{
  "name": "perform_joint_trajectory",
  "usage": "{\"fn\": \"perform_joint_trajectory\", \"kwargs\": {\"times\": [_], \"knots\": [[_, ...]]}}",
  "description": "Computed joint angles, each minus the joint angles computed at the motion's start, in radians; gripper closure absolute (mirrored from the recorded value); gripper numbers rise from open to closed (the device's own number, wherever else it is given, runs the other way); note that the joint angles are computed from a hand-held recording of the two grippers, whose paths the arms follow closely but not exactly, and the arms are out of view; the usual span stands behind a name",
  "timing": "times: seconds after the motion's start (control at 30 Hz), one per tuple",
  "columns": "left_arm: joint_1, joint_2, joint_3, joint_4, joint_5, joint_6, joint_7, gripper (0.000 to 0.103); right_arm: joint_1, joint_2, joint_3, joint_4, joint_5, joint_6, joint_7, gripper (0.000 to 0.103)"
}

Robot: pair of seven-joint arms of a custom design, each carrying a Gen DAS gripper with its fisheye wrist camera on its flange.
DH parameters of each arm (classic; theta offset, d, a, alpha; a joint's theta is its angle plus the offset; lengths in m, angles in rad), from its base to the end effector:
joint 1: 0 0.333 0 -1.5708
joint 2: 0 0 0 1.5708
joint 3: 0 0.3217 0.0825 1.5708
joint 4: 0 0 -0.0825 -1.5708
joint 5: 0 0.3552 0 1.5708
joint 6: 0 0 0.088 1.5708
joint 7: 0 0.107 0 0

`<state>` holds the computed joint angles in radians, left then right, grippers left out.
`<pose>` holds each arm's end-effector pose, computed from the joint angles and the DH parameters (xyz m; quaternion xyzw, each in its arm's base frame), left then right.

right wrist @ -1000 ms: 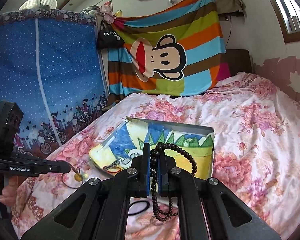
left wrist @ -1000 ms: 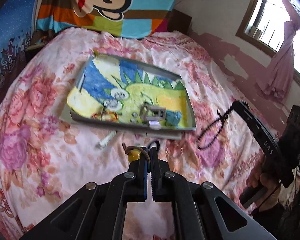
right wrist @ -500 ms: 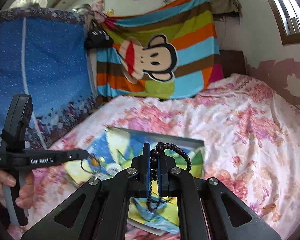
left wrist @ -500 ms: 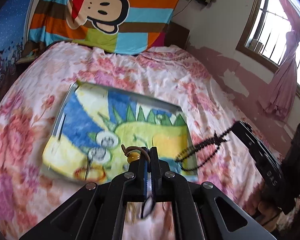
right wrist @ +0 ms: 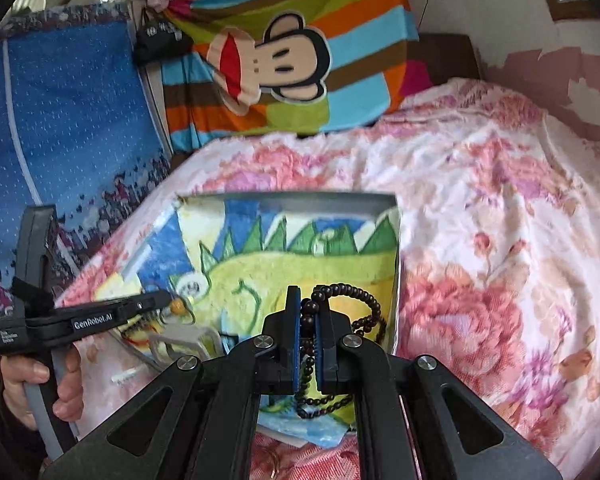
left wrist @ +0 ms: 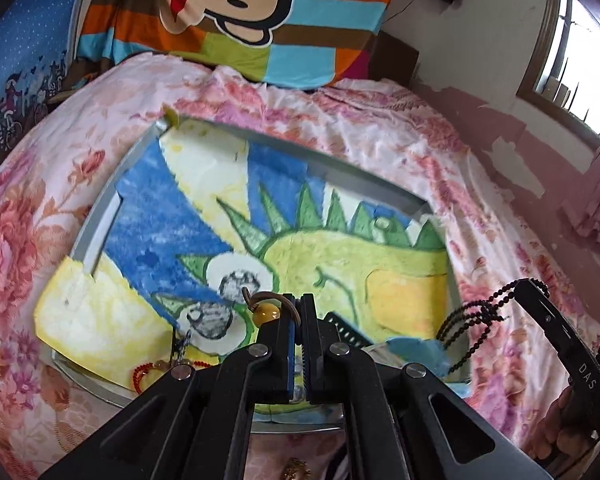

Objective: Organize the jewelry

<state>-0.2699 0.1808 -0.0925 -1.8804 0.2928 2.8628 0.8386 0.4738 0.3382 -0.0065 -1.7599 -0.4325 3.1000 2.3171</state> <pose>0.5831 -0.2336 0.5275 -0.6902 0.6055 -0.3563 0.1734 0.5792 0.3321 0.5114 -0.6628 0.5730 -0.1931 0.4416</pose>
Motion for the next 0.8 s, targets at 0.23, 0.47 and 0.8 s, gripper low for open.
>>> {"fn": "perform_joint_trajectory", "kwargs": {"times": [0.23, 0.47, 0.8], "knots": [[-0.005, 0.024, 0.001, -0.006, -0.012, -0.013, 0.025, 0.100, -0.077, 0.035, 0.123, 0.041, 0.131, -0.148, -0.148, 0.097], [-0.001, 0.023, -0.005, -0.029, -0.051, -0.028, 0.045, 0.100, -0.037, 0.033, 0.083, 0.046, 0.129, -0.200, -0.145, 0.064], [-0.008, -0.041, 0.015, -0.108, 0.017, 0.025, -0.071, 0.051, 0.035, -0.034, -0.004, -0.003, -0.044, -0.197, -0.004, 0.047]]}}
